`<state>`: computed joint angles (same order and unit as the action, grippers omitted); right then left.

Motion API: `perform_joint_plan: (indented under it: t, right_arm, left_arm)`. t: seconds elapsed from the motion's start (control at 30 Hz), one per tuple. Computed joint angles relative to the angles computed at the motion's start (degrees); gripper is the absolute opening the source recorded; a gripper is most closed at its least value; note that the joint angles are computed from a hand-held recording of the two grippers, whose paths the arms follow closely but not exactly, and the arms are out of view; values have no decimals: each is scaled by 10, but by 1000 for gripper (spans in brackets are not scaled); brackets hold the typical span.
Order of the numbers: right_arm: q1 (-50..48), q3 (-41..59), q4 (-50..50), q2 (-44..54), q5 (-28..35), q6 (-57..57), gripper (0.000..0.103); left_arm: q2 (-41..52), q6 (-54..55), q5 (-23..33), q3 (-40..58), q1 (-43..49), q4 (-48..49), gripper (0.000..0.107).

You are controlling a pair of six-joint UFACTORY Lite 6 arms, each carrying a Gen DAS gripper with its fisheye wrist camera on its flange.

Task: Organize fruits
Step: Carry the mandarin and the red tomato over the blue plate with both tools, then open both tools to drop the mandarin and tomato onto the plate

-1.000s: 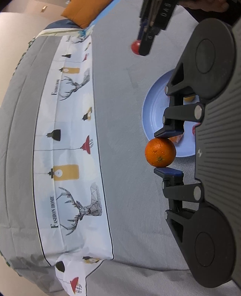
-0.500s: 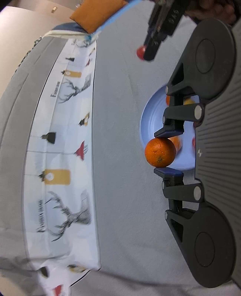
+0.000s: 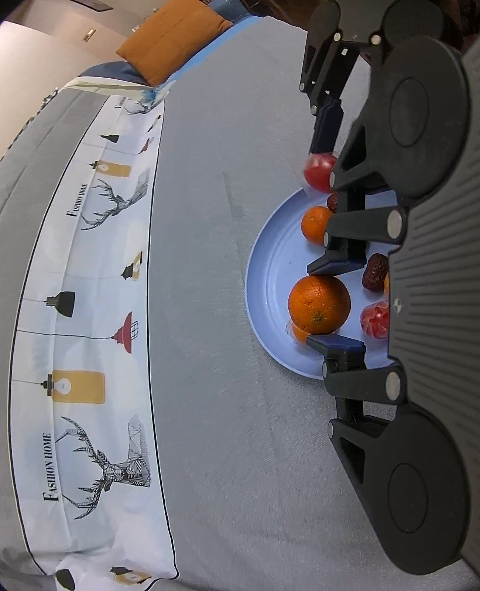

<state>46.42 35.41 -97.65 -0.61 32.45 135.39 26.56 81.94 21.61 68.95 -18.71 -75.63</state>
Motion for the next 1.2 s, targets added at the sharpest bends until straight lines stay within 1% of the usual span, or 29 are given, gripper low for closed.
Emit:
perform_joint_plan:
  t: [0.27, 0.6, 0.7, 0.8, 0.87, 0.9, 0.93, 0.97, 1.03, 1.07, 1.1, 1.13, 1.17, 1.2]
  right_arm:
    - [8, 23, 19, 27, -10, -43, 34]
    - [17, 29, 25, 34, -14, -63, 34]
    - [21, 30, 26, 35, -14, -64, 34]
    - [21, 31, 29, 38, -15, -70, 34]
    - [20, 33, 32, 42, -9, -73, 36]
    - [19, 37, 37, 46, -6, -76, 39]
    - [18, 37, 40, 46, -4, -75, 53]
    - [19, 36, 39, 45, -1, -71, 65]
    - [23, 36, 40, 44, 11, -69, 75]
    - [25, 34, 41, 43, 15, -67, 78]
    - [24, 32, 41, 42, 17, -66, 79]
    - [25, 32, 44, 42, 21, -66, 83]
    - [27, 32, 49, 42, 29, -67, 89]
    - [29, 33, 55, 43, 40, -66, 93]
  left_arm:
    - [5, 4, -5, 2, -3, 4, 37]
    - [2, 22, -8, -3, -7, -13, 37]
    - [2, 27, 0, -4, -5, -21, 37]
    - [8, 16, 4, 0, -6, -6, 37]
    - [14, 0, 7, 7, -6, 10, 39]
    - [15, -3, 7, 9, -7, 10, 46]
    - [14, 5, 8, 8, -5, 0, 52]
    - [13, 11, 9, 8, -3, -10, 53]
    - [11, 19, 12, 8, 4, -28, 55]
    - [11, 17, 12, 9, 8, -31, 56]
    - [10, 15, 8, 9, 10, -33, 60]
    - [7, 10, 1, 8, 9, -34, 64]
    - [3, 10, -6, 5, 9, -37, 67]
    - [-1, 9, -15, 3, 8, -39, 75]
